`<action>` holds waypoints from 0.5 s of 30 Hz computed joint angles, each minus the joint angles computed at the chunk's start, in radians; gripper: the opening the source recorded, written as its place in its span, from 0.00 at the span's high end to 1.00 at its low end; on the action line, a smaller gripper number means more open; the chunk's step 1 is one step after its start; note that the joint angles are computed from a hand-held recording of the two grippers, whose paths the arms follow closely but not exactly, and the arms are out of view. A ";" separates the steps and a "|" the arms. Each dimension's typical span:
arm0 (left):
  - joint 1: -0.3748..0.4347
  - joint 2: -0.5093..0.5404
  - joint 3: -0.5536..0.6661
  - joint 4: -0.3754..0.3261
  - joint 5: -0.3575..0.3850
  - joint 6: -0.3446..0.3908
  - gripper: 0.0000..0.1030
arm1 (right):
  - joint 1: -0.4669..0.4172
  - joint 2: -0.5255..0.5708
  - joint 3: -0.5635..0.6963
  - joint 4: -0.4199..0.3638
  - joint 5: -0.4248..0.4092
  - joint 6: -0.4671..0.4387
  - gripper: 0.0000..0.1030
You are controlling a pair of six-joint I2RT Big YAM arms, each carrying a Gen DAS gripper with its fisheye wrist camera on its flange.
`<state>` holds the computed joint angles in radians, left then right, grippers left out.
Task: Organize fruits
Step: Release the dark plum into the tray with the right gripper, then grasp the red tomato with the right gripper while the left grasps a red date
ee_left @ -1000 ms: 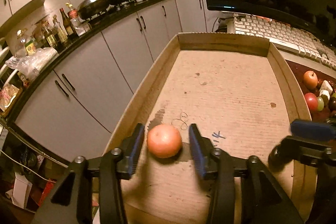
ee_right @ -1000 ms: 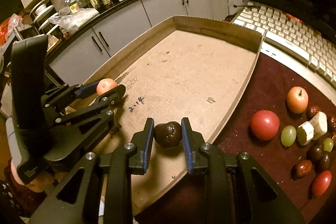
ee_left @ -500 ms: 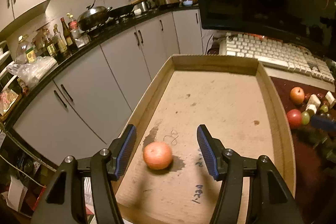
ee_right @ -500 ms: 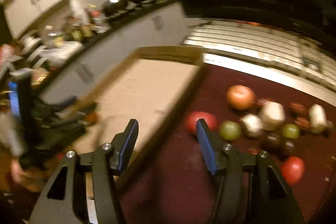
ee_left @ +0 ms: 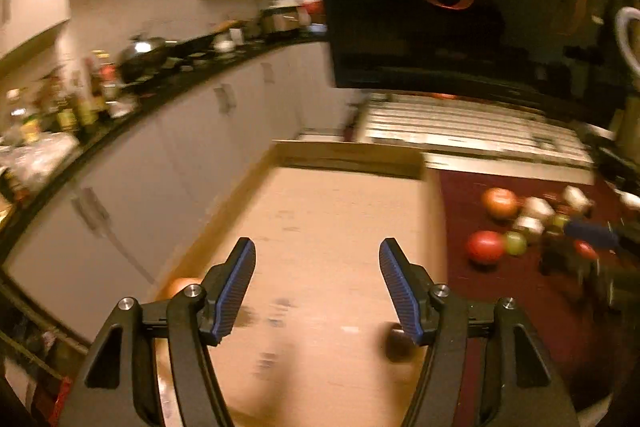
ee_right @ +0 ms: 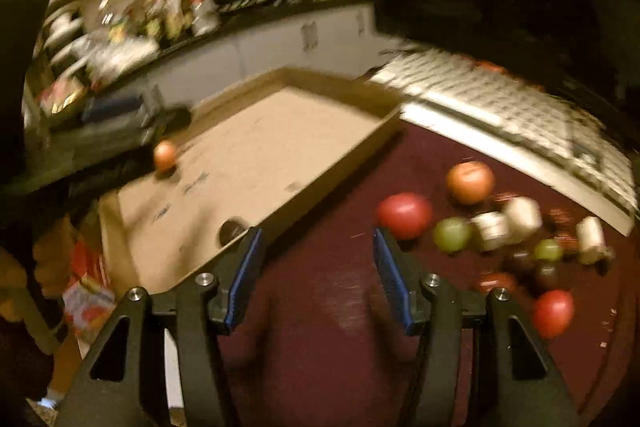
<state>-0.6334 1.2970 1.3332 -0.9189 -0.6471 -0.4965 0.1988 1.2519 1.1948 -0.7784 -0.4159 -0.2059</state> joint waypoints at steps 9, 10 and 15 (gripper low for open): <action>-0.048 0.140 0.134 0.017 0.222 0.125 0.37 | -0.288 0.036 0.038 -0.037 -0.045 0.047 0.44; -0.049 0.162 0.155 0.005 0.234 0.150 0.37 | -0.301 0.034 0.033 -0.040 -0.043 0.043 0.44; -0.057 0.219 0.213 -0.051 0.282 0.207 0.37 | -0.333 0.053 0.031 -0.063 -0.070 0.030 0.44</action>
